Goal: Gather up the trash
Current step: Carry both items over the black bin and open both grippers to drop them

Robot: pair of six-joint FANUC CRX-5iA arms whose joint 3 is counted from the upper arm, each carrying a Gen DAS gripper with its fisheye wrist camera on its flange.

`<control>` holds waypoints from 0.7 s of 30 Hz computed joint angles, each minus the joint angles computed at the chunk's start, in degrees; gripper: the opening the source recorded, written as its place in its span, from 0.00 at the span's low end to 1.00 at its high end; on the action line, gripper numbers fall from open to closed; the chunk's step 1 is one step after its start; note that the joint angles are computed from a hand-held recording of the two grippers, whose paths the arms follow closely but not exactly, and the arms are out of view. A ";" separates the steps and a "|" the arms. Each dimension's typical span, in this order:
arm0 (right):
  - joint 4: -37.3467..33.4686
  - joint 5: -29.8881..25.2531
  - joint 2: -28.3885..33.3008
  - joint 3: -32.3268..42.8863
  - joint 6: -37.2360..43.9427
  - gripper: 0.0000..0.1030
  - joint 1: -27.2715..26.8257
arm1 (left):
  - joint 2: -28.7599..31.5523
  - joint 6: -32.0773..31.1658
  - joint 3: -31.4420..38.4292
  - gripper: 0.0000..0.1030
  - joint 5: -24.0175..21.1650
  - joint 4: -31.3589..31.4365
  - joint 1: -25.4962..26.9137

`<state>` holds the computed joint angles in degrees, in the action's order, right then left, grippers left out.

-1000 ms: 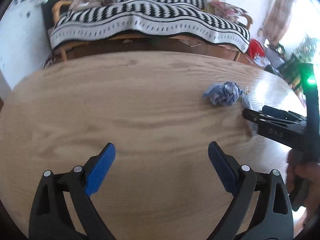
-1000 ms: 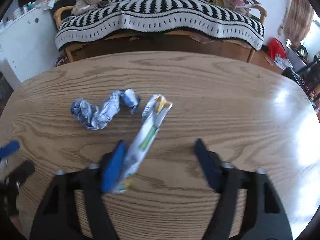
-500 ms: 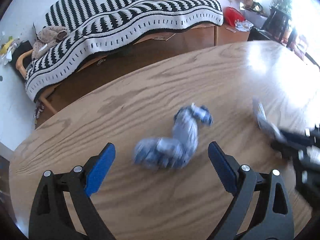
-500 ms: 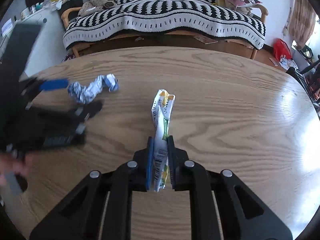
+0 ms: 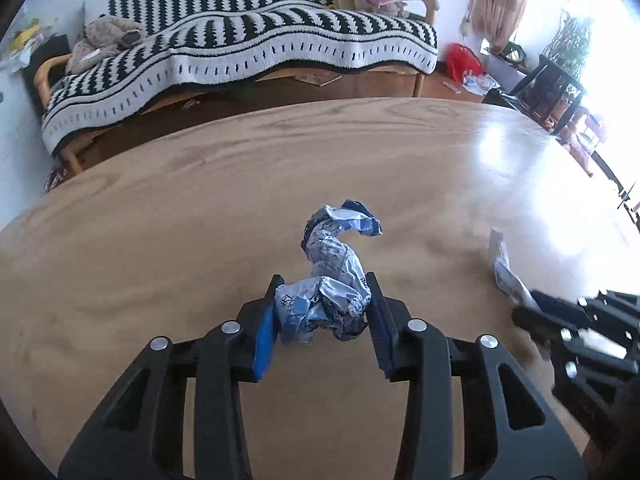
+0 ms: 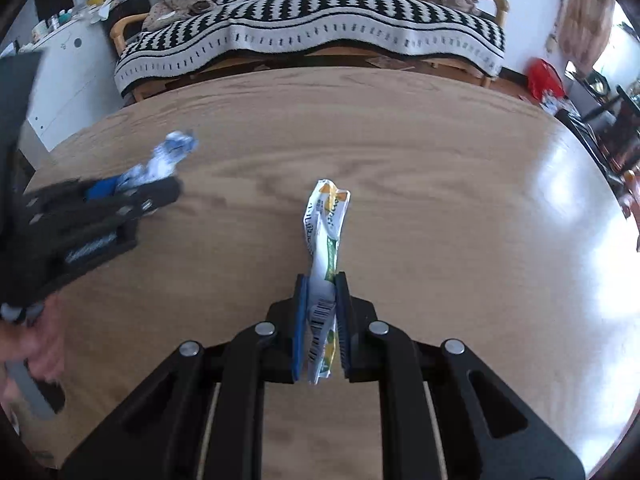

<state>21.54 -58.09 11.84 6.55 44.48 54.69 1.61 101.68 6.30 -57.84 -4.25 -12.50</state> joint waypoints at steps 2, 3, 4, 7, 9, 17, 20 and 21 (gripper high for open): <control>0.63 -0.58 -2.95 -2.59 -1.96 0.14 1.27 | -3.54 3.10 -2.15 0.38 -0.80 -1.40 -1.65; 1.17 -0.92 -4.48 -3.95 -2.98 0.14 2.11 | -4.69 3.66 -2.66 0.38 -1.69 -1.78 -2.18; 1.60 -1.27 -5.61 -4.92 -3.78 0.14 2.81 | -5.89 4.62 -2.85 0.38 -3.07 -2.91 -3.23; 4.04 -2.66 -10.73 -9.49 -8.10 0.14 6.46 | -10.49 7.92 -4.00 0.38 -6.44 -5.48 -6.14; 5.77 -3.38 -13.89 -12.13 -10.56 0.14 8.99 | -13.96 9.03 -5.59 0.38 -8.40 -4.96 -7.11; 10.35 -5.95 -22.86 -19.74 -19.08 0.14 17.93 | -21.34 14.79 -8.29 0.38 -13.46 -8.72 -13.57; 10.99 -7.08 -24.25 -21.16 -20.54 0.14 19.59 | -21.87 16.25 -8.13 0.38 -13.32 -9.92 -14.93; 11.08 -7.39 -24.51 -21.39 -20.88 0.14 19.74 | -21.72 16.58 -7.83 0.38 -13.37 -10.46 -15.47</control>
<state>32.62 -65.49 -12.67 -14.84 23.59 74.43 -20.11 118.26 -1.54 -71.21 -14.72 -27.97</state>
